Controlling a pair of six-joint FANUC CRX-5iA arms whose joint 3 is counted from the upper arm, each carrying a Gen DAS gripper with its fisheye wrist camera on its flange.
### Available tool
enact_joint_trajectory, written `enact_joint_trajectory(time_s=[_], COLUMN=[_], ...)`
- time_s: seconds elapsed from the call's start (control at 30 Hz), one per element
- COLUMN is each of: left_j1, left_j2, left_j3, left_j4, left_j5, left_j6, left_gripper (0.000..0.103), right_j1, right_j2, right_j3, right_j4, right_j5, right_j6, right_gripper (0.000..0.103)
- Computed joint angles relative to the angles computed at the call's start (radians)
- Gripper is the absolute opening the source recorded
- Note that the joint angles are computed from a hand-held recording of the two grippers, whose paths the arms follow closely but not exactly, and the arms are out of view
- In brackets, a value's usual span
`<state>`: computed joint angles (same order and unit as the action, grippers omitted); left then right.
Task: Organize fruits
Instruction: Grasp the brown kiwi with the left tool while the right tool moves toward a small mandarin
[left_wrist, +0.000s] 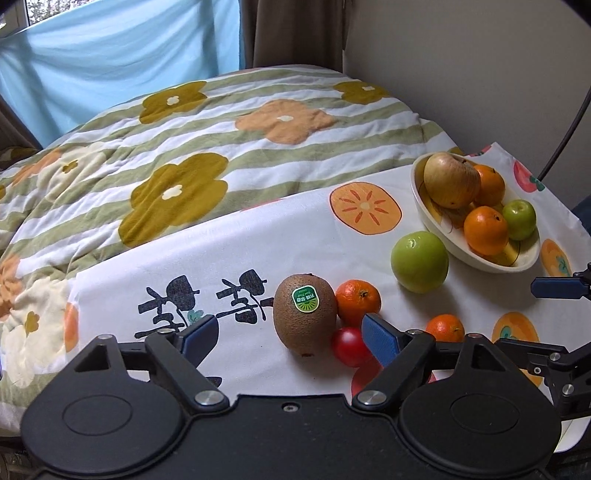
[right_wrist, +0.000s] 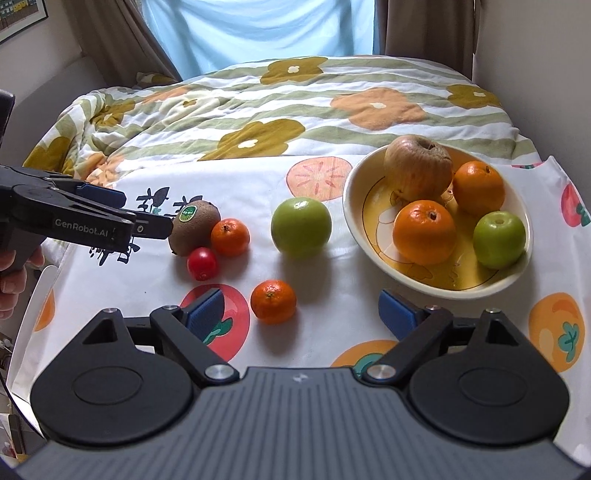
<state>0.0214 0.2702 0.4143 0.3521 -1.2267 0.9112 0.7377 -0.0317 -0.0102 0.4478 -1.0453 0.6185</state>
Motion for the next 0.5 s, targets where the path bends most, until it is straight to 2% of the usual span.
enact_joint_trajectory(time_s=[0.5], left_j1=[-0.008], left_j2=[0.108], left_j3=[0.102], left_j4=[-0.003], left_j5=[-0.079], left_j6=[-0.037], left_gripper=[0.084], right_j1=[0.021], right_j2=[0.042], right_j3=[0.006], right_j4=[0.019], right_j5=[-0.011], right_j6=[-0.086], right_gripper=[0.103])
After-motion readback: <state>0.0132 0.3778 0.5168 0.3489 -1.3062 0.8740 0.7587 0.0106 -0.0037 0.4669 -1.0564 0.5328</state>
